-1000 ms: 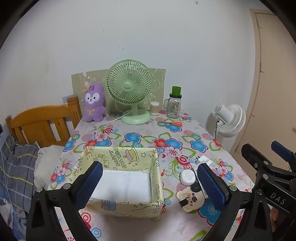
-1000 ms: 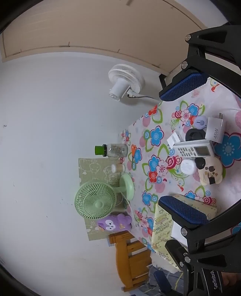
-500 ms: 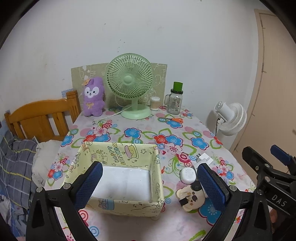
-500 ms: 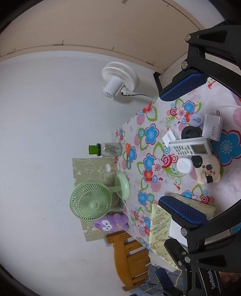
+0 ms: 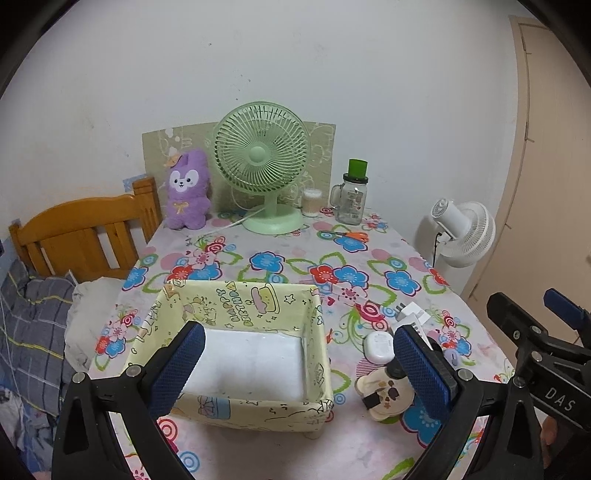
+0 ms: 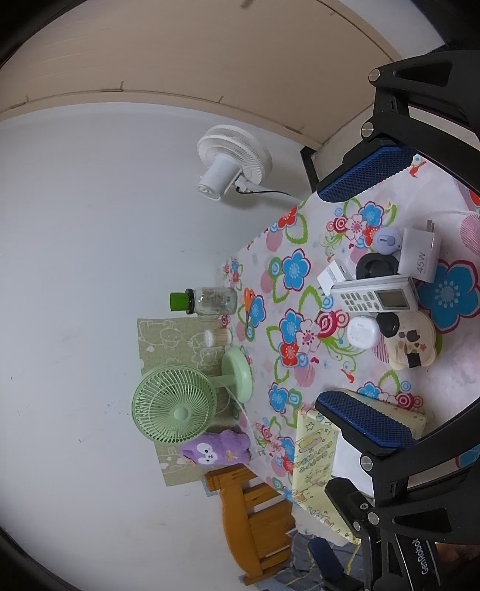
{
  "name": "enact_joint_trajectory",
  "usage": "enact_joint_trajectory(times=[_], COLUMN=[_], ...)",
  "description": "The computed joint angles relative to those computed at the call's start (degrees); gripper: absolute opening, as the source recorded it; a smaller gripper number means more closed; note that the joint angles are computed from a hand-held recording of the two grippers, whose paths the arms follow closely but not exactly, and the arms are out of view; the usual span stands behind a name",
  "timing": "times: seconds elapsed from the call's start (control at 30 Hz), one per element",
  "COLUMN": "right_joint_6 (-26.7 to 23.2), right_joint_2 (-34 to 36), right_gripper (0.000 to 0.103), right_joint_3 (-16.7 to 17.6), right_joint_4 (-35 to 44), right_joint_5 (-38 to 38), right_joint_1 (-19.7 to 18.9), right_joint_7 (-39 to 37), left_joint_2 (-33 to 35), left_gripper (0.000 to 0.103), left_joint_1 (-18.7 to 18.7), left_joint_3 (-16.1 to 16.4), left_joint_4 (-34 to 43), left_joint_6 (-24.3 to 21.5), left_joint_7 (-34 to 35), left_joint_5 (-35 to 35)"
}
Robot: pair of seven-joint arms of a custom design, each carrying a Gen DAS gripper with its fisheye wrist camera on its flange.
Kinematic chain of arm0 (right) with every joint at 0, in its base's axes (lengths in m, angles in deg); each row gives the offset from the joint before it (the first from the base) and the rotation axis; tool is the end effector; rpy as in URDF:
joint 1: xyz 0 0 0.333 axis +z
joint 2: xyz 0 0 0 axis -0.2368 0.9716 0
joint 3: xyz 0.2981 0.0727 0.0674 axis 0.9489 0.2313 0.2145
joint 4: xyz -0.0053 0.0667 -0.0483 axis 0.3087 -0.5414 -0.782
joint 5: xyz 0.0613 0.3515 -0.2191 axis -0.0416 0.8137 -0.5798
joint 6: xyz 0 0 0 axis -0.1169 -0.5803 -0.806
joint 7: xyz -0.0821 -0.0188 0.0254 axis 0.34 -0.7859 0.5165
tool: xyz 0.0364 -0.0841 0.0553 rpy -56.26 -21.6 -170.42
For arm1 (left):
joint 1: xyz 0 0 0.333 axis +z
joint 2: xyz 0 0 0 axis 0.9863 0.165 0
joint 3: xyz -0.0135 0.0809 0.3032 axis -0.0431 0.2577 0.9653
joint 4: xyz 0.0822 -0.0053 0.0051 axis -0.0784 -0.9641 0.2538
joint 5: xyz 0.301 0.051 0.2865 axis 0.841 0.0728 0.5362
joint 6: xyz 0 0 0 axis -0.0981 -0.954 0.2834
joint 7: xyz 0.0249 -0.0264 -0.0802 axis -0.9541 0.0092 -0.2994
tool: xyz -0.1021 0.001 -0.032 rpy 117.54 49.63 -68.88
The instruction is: Organize rigid objects
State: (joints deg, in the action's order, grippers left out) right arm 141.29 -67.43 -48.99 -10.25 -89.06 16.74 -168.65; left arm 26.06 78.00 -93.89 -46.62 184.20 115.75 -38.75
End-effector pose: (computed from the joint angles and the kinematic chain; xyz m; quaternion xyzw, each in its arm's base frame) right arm 0.5746 0.3491 0.5119 -0.4387 0.7570 -0.4053 0.2650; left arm 0.6505 -0.1784 0.4992 -0.4622 0.7567 -0.4112 0.2117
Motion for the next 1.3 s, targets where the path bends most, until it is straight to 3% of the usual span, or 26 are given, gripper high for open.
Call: enact_joint_trajectory(times=[0.57, 1.3], right_joint_6=[-0.16, -2.33], right_joint_2=[-0.19, -1.85], right_gripper=[0.103, 0.103], right_joint_3=[0.12, 1.13], right_joint_4=[-0.15, -1.76], right_joint_5=[-0.99, -2.15], right_joint_1=[0.11, 0.11], right_joint_7=[0.6, 2.82], left_joint_2=[-0.9, -1.81], left_gripper=[0.103, 0.103], left_joint_1=[-0.59, -0.67], left_joint_3=[0.04, -0.25], left_joint_4=[-1.45, -1.54], left_joint_6=[3.19, 2.2], left_joint_7=[-1.74, 0.31], left_joint_5=[2.32, 0.22])
